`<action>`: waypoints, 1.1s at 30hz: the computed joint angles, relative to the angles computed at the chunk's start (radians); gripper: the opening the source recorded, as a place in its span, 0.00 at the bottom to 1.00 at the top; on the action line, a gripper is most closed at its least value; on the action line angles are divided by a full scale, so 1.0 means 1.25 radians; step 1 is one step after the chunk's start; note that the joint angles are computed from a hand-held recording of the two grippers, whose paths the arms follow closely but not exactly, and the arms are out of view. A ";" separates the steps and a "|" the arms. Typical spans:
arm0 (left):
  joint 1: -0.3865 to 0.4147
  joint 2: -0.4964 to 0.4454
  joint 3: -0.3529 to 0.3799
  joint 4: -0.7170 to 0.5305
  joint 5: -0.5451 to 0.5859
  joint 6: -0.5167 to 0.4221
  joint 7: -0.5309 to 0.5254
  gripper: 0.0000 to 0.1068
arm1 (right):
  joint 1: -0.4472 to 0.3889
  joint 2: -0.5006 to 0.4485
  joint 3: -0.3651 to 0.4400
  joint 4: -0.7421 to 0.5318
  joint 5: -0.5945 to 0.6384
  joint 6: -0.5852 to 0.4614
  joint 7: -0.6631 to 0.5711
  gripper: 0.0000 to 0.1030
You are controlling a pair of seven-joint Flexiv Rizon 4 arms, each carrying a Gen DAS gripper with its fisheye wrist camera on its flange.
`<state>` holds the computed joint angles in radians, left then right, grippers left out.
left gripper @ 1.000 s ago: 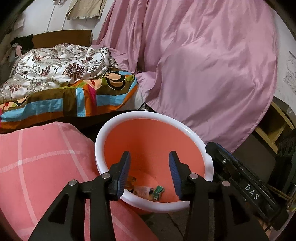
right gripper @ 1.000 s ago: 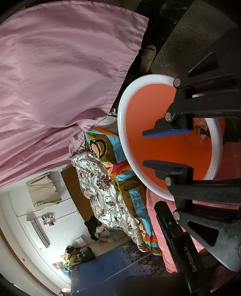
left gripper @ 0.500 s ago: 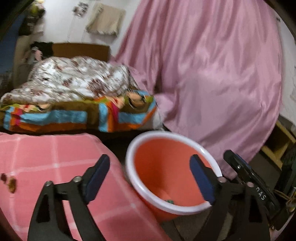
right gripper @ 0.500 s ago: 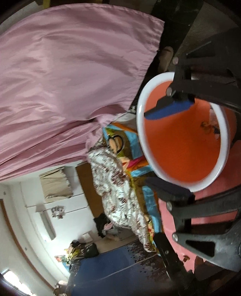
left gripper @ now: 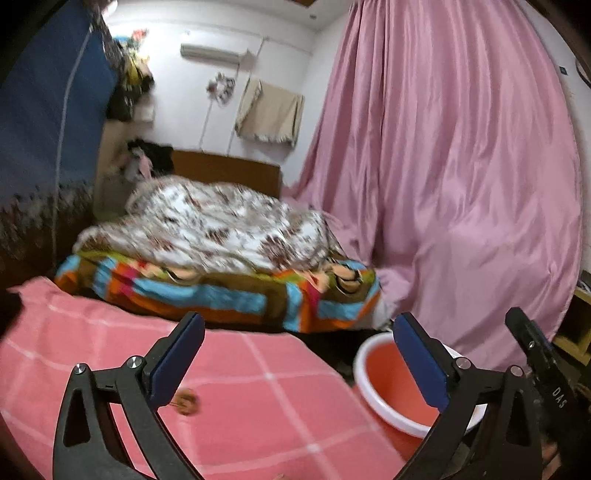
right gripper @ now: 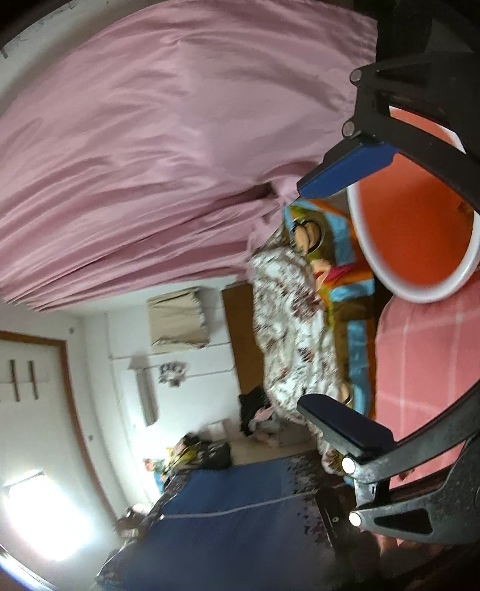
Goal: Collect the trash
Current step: 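Move both tools back over the bed toward the last fruit slice and berry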
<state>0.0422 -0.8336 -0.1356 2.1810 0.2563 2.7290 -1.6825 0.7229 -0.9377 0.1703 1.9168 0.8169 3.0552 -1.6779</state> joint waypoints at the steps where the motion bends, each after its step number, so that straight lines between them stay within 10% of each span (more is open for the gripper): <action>1: -0.002 0.003 0.010 0.011 -0.005 0.024 0.006 0.94 | 0.008 0.000 0.000 -0.005 -0.006 0.010 0.001 1.00; 21: 0.111 -0.035 0.089 0.126 0.015 0.312 0.054 0.95 | 0.111 -0.029 0.016 -0.145 -0.063 0.019 -0.158 1.00; 33: 0.170 -0.058 0.091 0.108 0.038 0.247 0.071 0.95 | 0.111 -0.046 0.016 -0.217 -0.061 -0.152 -0.230 1.00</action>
<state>0.2551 -0.9056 -0.0214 2.3157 0.3042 3.0373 -1.5943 0.8613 -0.9952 0.1902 1.6458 0.7404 2.8654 -1.9658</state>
